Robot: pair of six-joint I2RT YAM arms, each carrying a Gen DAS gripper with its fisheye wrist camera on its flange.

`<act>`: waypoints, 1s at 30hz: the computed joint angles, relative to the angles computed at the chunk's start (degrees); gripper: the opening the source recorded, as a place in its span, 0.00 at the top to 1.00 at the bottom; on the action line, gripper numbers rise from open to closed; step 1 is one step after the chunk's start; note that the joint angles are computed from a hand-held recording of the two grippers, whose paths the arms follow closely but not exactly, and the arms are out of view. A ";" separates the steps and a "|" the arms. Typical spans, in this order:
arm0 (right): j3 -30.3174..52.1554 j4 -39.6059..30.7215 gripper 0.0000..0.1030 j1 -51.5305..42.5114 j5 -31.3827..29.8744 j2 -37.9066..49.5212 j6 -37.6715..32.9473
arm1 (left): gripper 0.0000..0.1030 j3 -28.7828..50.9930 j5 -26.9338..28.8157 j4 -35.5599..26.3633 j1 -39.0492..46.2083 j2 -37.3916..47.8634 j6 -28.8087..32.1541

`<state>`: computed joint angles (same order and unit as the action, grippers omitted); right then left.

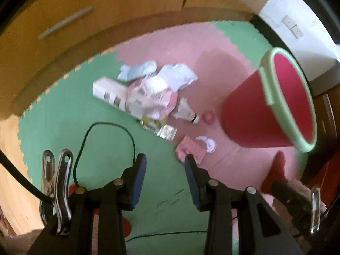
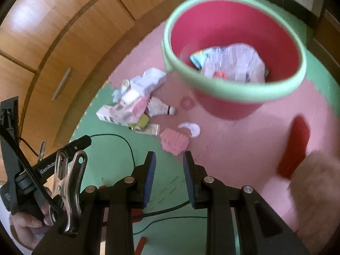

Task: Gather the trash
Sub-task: 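Move both tools back toward the remaining trash on the floor, then close the left tool on the pink printed paper while the right tool grasps the white plastic fan-shaped piece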

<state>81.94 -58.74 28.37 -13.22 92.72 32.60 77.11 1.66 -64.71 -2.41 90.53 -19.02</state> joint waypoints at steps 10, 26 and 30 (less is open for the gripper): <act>-12.90 9.69 0.74 -3.05 -1.62 1.62 1.83 | 0.60 -5.36 3.00 7.70 -1.61 6.53 -5.38; -19.94 20.99 0.73 -4.56 -0.91 9.32 4.61 | 0.40 -6.44 8.70 24.30 -7.53 26.61 -15.73; -21.26 23.05 0.73 -5.19 -0.55 10.57 4.39 | 0.39 -4.90 8.90 25.78 -7.97 31.74 -17.96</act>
<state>60.68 -35.69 23.18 -13.77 103.29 36.99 72.21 10.56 -38.92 -10.39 122.26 -36.99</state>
